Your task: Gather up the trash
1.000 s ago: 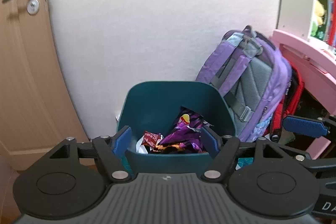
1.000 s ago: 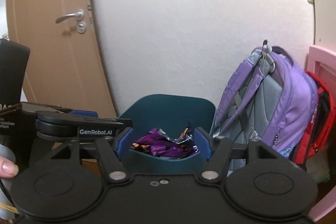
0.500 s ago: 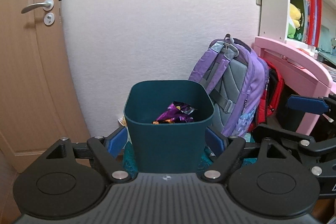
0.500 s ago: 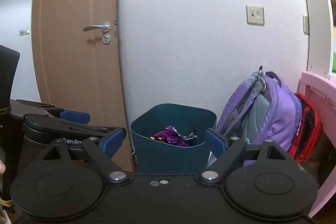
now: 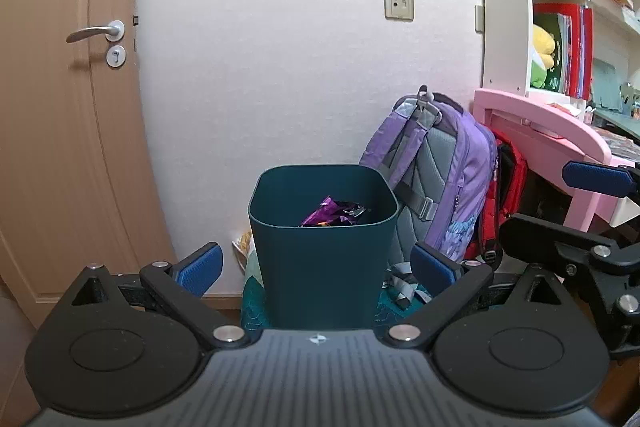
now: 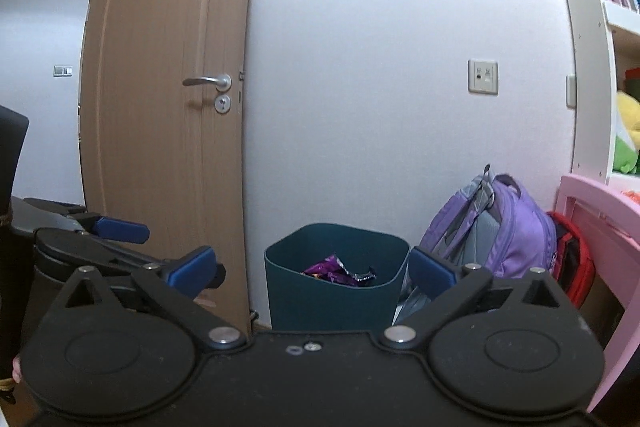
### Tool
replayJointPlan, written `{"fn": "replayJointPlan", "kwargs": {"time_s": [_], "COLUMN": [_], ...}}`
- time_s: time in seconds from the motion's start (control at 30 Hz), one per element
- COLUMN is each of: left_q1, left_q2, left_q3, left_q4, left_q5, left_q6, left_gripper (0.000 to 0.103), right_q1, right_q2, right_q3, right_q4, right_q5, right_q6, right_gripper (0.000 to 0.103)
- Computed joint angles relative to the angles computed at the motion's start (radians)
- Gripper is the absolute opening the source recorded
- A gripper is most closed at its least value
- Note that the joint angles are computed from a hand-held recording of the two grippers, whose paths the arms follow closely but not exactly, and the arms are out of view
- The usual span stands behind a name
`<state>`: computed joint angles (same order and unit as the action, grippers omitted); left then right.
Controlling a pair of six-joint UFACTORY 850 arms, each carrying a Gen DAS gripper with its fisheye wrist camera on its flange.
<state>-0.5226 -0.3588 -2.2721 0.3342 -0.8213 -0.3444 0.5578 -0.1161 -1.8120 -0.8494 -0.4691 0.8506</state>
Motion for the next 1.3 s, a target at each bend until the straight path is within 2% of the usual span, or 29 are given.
{"fn": "replayJointPlan", "kwargs": {"time_s": [0.1, 0.7, 1.3], "left_q1": [-0.004, -0.033, -0.021], "left_q2": [0.028, 0.092, 0.116], "left_q3": [0.041, 0.126, 0.152], "left_q4": [0.011, 0.07, 0.061], "left_q5": [0.022, 0.064, 0.077], "left_q6": [-0.02, -0.098, -0.12], "left_gripper": [0.101, 0.101, 0.101], "right_q1": [0.011, 0.019, 0.023], "right_q2": [0.02, 0.063, 0.066], "right_q3": [0.033, 0.086, 0.094], "right_q4": [-0.077, -0.172, -0.242], "right_q5": [0.015, 0.045, -0.009], "right_q6": [0.065, 0.159, 0.254], "right_gripper": [0.103, 0.103, 0.103]}}
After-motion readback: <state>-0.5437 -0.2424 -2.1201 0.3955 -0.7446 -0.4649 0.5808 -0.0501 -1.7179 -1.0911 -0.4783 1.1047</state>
